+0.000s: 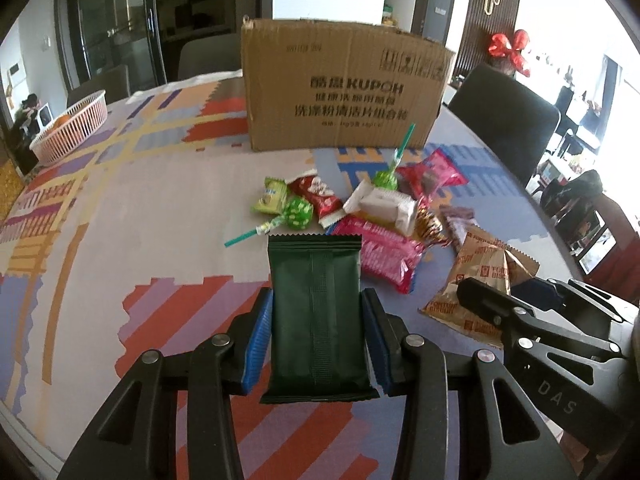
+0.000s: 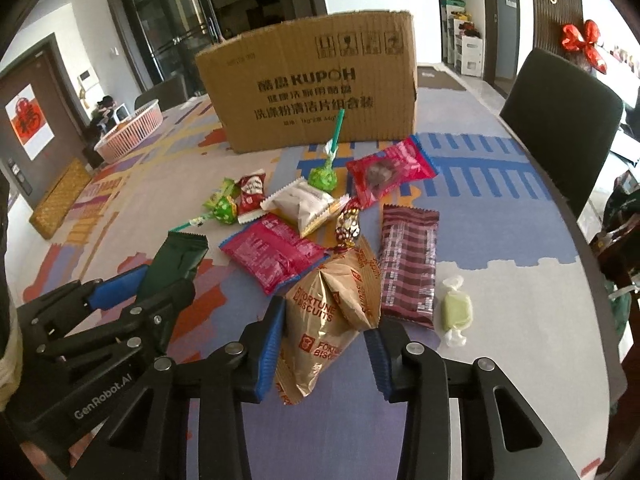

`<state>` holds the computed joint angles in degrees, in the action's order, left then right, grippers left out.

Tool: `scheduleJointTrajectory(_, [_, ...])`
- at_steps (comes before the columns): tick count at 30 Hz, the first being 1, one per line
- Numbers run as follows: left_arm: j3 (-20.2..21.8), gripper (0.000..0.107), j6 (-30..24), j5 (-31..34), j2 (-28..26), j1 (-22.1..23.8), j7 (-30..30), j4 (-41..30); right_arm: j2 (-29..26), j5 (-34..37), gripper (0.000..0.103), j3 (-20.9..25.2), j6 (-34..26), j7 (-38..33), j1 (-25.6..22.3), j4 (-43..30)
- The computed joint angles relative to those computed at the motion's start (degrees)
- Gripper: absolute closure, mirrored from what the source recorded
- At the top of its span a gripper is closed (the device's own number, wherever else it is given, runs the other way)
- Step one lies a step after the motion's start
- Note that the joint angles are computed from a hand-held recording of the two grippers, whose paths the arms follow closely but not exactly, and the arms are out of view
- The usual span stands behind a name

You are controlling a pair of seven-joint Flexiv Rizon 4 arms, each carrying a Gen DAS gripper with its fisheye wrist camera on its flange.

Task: Organize snacks
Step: 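Lift both held packs and carry them over the open cardboard box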

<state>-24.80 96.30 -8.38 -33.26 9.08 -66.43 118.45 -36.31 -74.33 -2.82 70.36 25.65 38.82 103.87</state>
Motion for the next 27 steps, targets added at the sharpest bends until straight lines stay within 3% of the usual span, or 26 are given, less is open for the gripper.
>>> scheduleJointTrajectory(13, [-5.65,0.064,2.00,1.86,0.95,4.19,-0.43,-1.91,3.49,-7.77,0.063,1.25,-4.58,2.93,-1.78,-0.42])
scheduleJointTrajectory(27, [-4.68,0.064,3.06,3.22,-0.18,2.45,0.17,-10.58,3.64,-13.91,0.063,1.61,-7.01,1.81,-4.38,-6.36])
